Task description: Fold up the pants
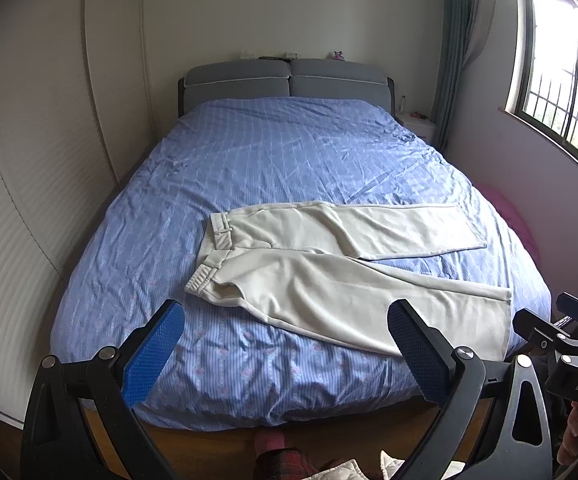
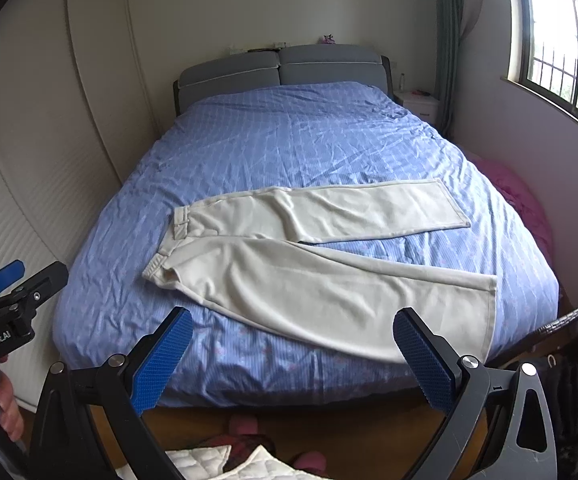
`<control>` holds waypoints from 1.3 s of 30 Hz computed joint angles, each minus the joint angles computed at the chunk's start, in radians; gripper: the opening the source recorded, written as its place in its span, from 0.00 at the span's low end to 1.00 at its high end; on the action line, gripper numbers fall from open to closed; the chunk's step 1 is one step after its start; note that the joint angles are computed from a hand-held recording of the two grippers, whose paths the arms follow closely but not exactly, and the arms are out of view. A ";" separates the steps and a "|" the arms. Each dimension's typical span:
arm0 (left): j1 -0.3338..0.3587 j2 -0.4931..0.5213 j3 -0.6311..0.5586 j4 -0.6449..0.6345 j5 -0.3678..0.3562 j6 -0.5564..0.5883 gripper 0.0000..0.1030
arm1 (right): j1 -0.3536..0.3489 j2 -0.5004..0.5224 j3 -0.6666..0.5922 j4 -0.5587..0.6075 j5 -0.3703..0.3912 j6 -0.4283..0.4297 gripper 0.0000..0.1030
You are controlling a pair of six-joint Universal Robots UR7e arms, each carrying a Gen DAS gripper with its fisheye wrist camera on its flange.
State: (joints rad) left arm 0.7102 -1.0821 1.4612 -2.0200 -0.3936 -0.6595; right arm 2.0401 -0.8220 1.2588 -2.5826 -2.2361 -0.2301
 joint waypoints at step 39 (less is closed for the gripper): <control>0.611 0.386 -0.576 0.144 -0.441 0.187 0.97 | -0.240 0.610 -0.468 0.140 0.089 0.738 0.90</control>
